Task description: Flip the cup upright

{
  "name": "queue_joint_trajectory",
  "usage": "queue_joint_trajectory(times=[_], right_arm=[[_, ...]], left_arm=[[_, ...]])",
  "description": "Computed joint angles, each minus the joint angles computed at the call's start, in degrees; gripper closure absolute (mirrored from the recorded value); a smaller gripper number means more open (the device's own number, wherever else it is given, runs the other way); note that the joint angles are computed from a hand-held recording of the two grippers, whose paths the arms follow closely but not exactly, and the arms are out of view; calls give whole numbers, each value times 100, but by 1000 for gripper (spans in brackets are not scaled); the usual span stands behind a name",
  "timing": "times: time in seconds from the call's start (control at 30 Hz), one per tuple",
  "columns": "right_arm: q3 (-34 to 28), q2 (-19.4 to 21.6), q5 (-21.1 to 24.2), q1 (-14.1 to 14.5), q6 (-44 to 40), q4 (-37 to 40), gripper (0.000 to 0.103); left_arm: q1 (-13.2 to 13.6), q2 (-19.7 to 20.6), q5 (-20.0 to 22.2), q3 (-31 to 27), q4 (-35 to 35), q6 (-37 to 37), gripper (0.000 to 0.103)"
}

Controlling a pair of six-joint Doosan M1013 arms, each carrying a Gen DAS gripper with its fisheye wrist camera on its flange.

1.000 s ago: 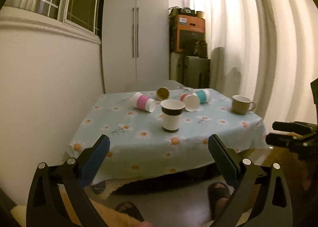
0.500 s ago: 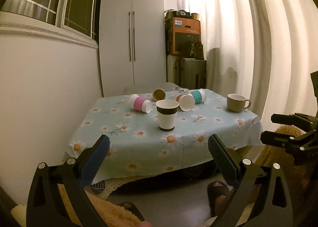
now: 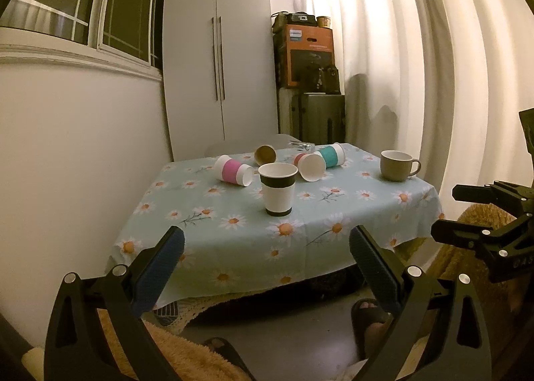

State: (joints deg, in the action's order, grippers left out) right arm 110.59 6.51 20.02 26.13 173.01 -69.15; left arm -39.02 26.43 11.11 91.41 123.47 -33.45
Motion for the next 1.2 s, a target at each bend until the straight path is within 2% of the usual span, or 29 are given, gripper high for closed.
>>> queue_joint_trajectory(times=[0.2,0.4,1.2], right_arm=[[-9,3,20,-3,-131,97,8],[-12,6,30,-12,-160,130,8],[-21,7,37,-24,-302,234,8]], left_arm=[[14,9,0,-2,36,-6,6],[7,21,-4,-28,-299,350,6],[0,18,-18,-32,-332,359,6]])
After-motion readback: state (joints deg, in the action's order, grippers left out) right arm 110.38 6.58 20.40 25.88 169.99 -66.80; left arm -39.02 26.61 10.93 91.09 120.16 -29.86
